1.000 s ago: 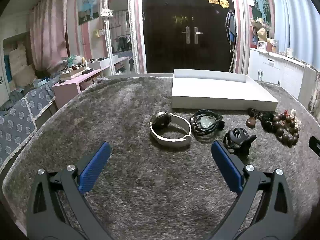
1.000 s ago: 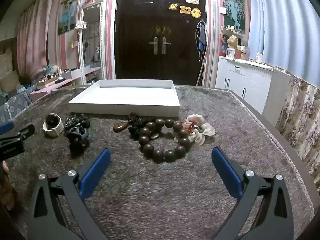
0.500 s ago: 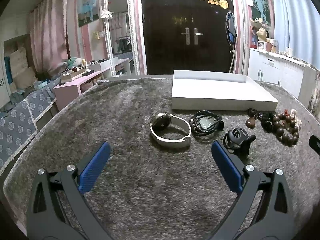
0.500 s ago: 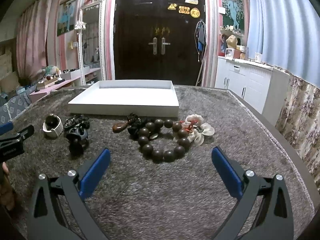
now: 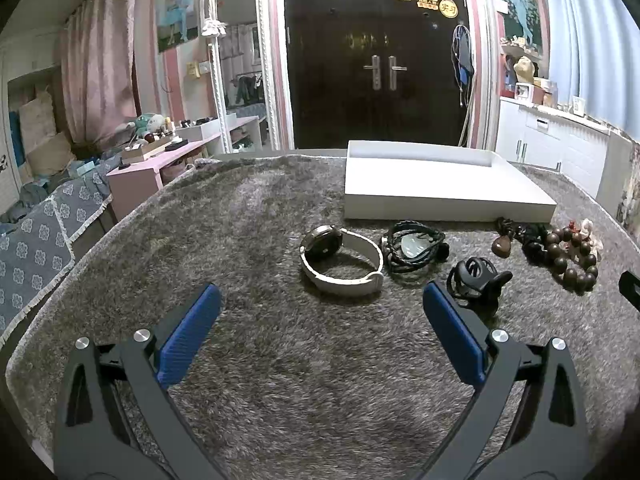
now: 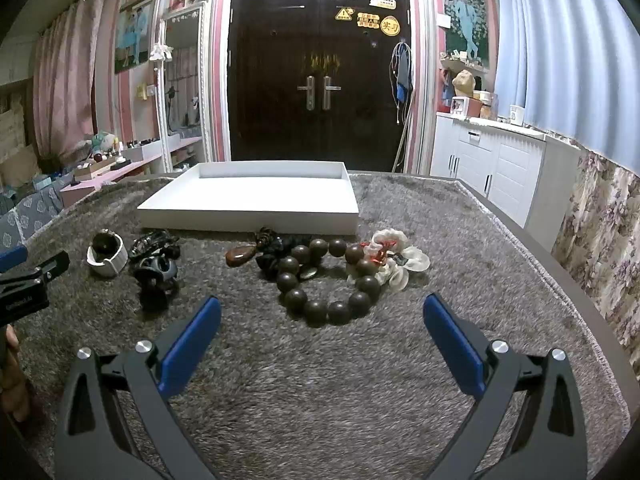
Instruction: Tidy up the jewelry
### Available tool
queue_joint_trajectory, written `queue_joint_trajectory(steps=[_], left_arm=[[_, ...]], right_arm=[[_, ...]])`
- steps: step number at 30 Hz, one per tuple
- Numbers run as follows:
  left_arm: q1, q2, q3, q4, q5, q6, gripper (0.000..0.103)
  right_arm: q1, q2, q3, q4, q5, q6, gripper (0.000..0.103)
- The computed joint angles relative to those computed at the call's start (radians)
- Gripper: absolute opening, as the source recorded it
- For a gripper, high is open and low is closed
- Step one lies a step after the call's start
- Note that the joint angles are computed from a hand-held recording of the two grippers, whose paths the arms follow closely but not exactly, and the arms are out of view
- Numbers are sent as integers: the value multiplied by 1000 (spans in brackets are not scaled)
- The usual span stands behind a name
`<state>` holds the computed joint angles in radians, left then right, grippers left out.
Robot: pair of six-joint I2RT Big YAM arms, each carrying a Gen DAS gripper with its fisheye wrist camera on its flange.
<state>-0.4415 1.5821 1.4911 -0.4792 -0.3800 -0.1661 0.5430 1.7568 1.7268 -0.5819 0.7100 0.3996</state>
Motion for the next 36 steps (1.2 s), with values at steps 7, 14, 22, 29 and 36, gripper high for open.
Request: queue_joint_trajectory(steps=[7, 14, 22, 29, 36], left_arm=[[2, -2, -2, 2, 2, -2, 100], [-7, 10, 15, -17, -25, 9, 100], [-20, 15, 19, -12, -55, 38, 100], [-14, 42, 62, -79, -16, 39, 100], [-10, 35, 52, -72, -4, 32, 100]], right_arm=[[0, 0, -1, -2, 0, 0, 101], [2, 9, 8, 2, 9, -10, 101], [13, -9, -19, 31, 41, -22, 101], [12, -11, -20, 35, 46, -21, 101], [-2, 6, 9, -21, 5, 17, 101]])
